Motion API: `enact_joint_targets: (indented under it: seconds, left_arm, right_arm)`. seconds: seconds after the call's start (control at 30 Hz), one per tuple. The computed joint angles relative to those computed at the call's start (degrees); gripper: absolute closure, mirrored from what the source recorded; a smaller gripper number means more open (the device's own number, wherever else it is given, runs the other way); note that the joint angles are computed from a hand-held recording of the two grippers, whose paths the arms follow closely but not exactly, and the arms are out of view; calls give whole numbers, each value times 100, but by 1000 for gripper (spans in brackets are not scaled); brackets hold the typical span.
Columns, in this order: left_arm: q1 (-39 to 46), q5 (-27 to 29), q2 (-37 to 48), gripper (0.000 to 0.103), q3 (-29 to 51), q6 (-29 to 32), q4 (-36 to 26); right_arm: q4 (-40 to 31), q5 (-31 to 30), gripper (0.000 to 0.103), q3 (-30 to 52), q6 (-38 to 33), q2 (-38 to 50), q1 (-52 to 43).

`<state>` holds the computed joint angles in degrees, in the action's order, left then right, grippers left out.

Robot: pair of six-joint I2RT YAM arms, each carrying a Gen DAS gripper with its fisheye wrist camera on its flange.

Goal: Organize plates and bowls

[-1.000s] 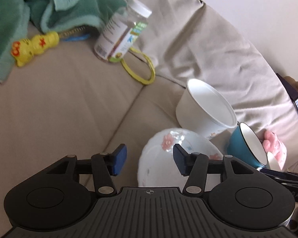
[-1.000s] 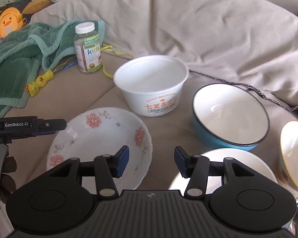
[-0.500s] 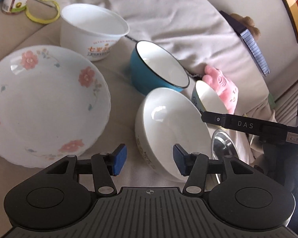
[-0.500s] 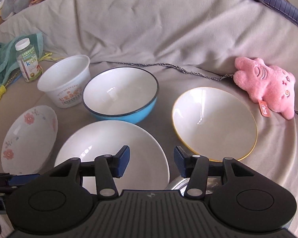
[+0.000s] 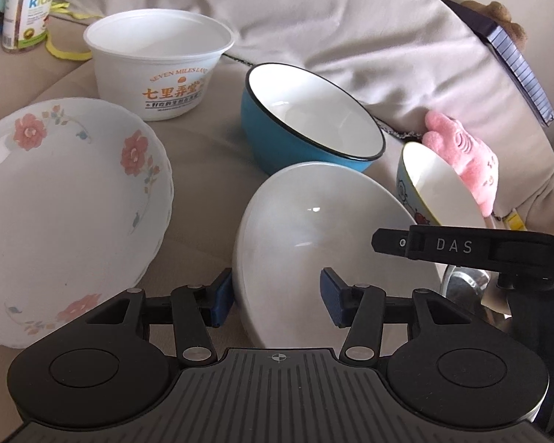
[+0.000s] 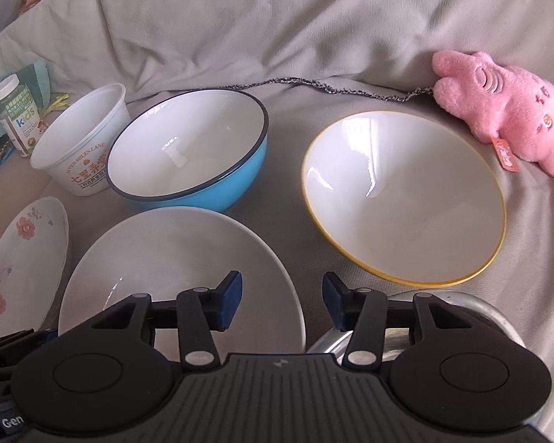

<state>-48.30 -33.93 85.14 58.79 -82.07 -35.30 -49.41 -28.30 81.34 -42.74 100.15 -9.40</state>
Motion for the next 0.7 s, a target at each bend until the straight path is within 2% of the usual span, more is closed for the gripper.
enact_joint_targets:
  seconds: [0.1,0.17,0.23,0.3,0.43,0.5,0.57,0.7]
  left_arm:
    - [-10,70,132,64,139,35,-247]
    - [-55,123,128,73,137,-2,-397]
    - [-105,170,40,77,43,-56,-452]
    - [-176,161,-112,75,-97,-151,-438]
    - [-314,95,-378,78,-244,-413,-466]
    - [-360,72,-431,77,-219,-486,-509]
    - [-392,40,-395,77,-135,-599,-686]
    - [-285,136,-443,77,-294,-657,-490]
  right_arm:
    - [-129,-135,54,61,-57,83,18]
    - [-377,-314,49,148,-153,143,-5]
    - [-232,-296,49,-25,-152,-2,8]
    - [-256,-320,49,-43,-264,-21,-22]
    - [-717,-484,47,220,-451,123,-135]
    - [-784,-488,44,182,-520,81,-133]
    - [-817,-448,43,87,-676,15,-107]
    - [-475,-283,41,-255,-888,-182,1]
